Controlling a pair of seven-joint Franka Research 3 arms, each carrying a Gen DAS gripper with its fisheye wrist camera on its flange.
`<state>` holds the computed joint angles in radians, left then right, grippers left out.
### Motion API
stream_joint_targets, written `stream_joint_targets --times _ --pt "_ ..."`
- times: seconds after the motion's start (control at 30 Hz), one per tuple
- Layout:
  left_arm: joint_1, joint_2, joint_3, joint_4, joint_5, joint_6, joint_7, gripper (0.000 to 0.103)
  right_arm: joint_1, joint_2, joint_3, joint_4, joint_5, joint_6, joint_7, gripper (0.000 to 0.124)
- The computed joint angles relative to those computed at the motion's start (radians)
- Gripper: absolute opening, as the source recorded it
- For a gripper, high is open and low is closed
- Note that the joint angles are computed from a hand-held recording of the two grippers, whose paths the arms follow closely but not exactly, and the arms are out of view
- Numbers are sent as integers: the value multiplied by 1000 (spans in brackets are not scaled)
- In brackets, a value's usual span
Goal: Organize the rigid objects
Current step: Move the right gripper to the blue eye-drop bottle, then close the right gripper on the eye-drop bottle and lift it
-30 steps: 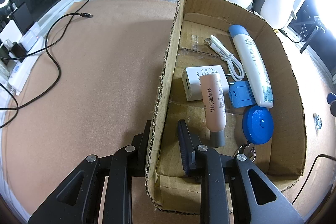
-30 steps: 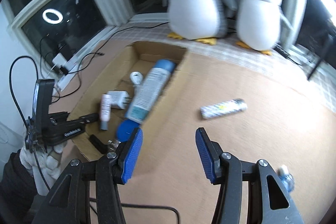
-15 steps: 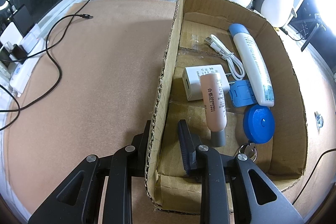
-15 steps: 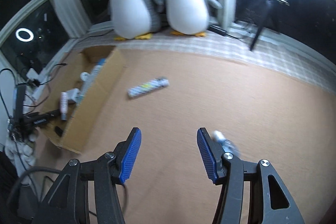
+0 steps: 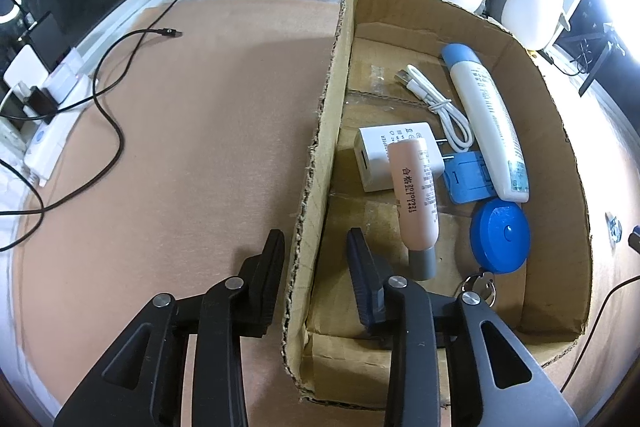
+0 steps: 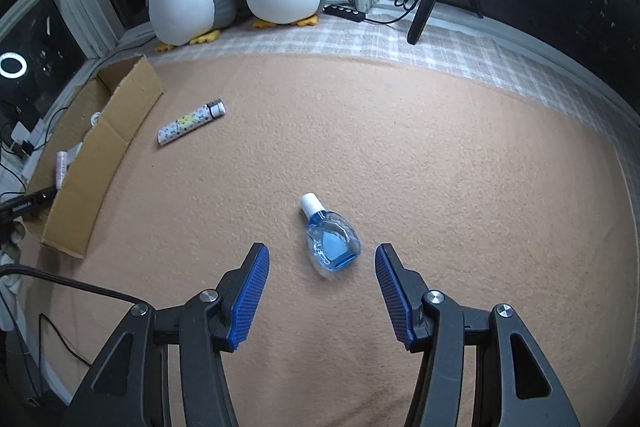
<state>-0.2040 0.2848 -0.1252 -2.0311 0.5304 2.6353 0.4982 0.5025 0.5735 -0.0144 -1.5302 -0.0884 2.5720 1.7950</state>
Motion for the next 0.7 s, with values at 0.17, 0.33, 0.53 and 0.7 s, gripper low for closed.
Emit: stream_joint_targets --times 0.17,0.33,0.53,0.7 --pt "-2 1 2 2 7 -6 1 34 -2 22 -2 26 -6 -24 -19 51" --pt "-8 2 4 7 25 -15 -3 34 -3 57 -2 73 -10 -66 -44 51" --pt "-7 1 3 5 29 -15 -4 34 -9 96 0 128 -1 -99 -74 51" --pt "-6 1 1 4 28 -15 -3 34 -15 127 3 177 15 -135 -96 43"
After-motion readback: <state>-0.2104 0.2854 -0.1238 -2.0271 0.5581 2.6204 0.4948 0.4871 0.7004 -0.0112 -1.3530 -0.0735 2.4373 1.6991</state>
